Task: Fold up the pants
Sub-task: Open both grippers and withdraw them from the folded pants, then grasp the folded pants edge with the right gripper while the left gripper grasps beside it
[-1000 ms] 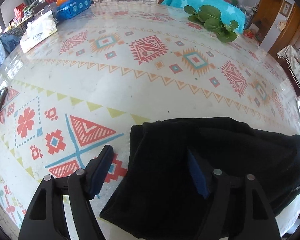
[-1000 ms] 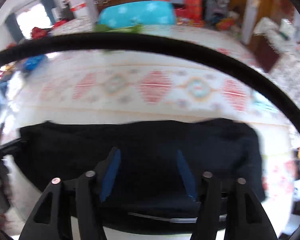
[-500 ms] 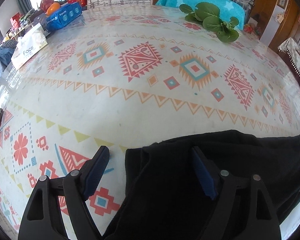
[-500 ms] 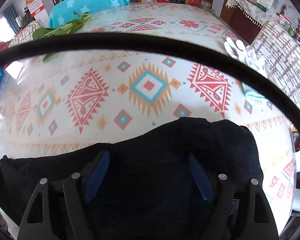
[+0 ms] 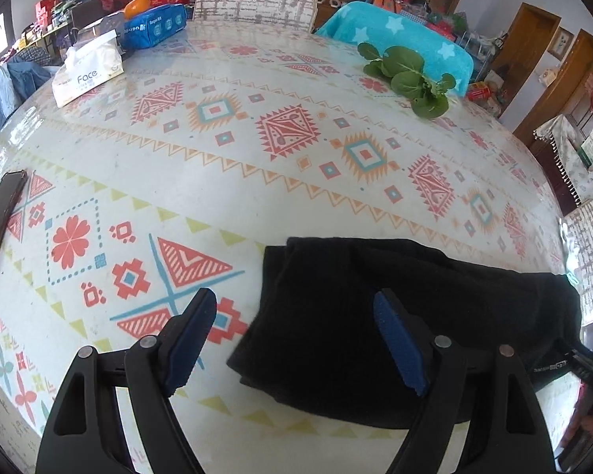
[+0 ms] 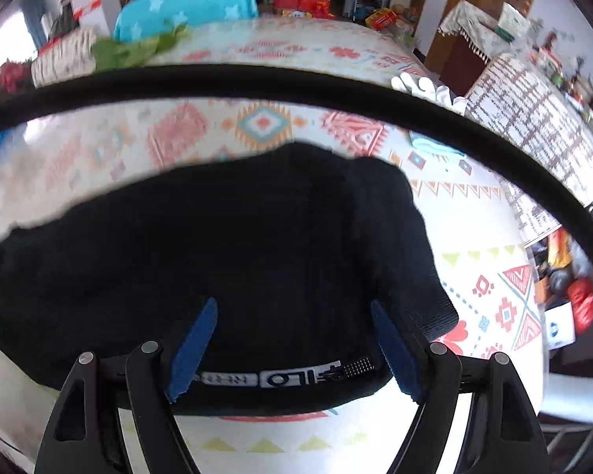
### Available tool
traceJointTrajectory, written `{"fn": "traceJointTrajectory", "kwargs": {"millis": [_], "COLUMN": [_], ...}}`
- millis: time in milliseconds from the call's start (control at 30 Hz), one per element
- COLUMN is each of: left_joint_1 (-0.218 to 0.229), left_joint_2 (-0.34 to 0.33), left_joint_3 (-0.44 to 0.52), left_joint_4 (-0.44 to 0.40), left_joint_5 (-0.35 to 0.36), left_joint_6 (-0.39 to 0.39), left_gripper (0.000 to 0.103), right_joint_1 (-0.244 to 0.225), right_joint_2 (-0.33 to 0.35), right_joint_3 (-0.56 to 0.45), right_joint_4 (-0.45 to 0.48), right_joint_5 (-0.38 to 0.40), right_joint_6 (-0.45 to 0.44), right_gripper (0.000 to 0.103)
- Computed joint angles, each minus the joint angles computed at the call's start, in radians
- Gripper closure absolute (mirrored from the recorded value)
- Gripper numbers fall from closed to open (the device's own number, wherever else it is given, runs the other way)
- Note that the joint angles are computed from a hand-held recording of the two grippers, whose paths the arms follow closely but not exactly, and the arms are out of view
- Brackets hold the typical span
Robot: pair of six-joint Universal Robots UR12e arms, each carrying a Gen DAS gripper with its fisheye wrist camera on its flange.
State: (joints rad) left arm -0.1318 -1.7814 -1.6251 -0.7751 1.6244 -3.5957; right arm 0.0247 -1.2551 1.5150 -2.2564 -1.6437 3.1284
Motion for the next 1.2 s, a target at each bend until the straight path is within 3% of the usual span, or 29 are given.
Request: {"fn": "traceJointTrajectory", "kwargs": {"millis": [67,267,400,467,567,700,900,1000,1200], "left_joint_1": [-0.003,0.0,0.013,0.02,0.023,0.03,0.068,0.088,0.128], "left_joint_2": [0.011,0.074,0.125,0.141,0.153,0.141,0.124,0.127,0.135], "left_joint_3": [-0.008,-0.066,-0.124,-0.148,-0.176,-0.181,-0.193,-0.204,-0.221], "left_joint_4": [-0.001,0.01,0.024,0.035,0.073,0.112,0.157,0.159,0.151], "left_joint_5": [0.003,0.015,-0.025,-0.056,-0.091,-0.119,-0.195,-0.218,-0.28], "left_joint_6": [-0.011,-0.059,-0.119,-0.146,-0.151,-0.121,-0.114,-0.108,-0.109], "left_gripper": [0.021,0.021,0.021,0.021,0.021,0.021,0.021,0.021,0.021], "right_joint_1": [0.0,-0.015,-0.021,-0.015,0.012,0.074,0.182,0.223,0.261], "right_joint_2": [-0.003,-0.036,-0.062,-0.049,-0.008,0.082,0.271,0.384,0.528], "right_joint_3": [0.021,0.044,0.041,0.007,-0.073,-0.234,-0.538,-0.723,-0.948], "right_joint_4": [-0.015,-0.015,-0.035,0.01,0.113,0.302,0.549,0.752,0.998], "right_joint_5": [-0.018,0.026,0.178,0.287,0.428,0.539,0.525,0.514,0.518], "right_joint_6": [-0.024,-0.038,-0.102,-0.179,-0.301,-0.452,-0.592,-0.669,-0.733], "right_gripper": [0.02,0.02,0.02,0.02,0.02,0.019,0.019,0.019,0.017]}}
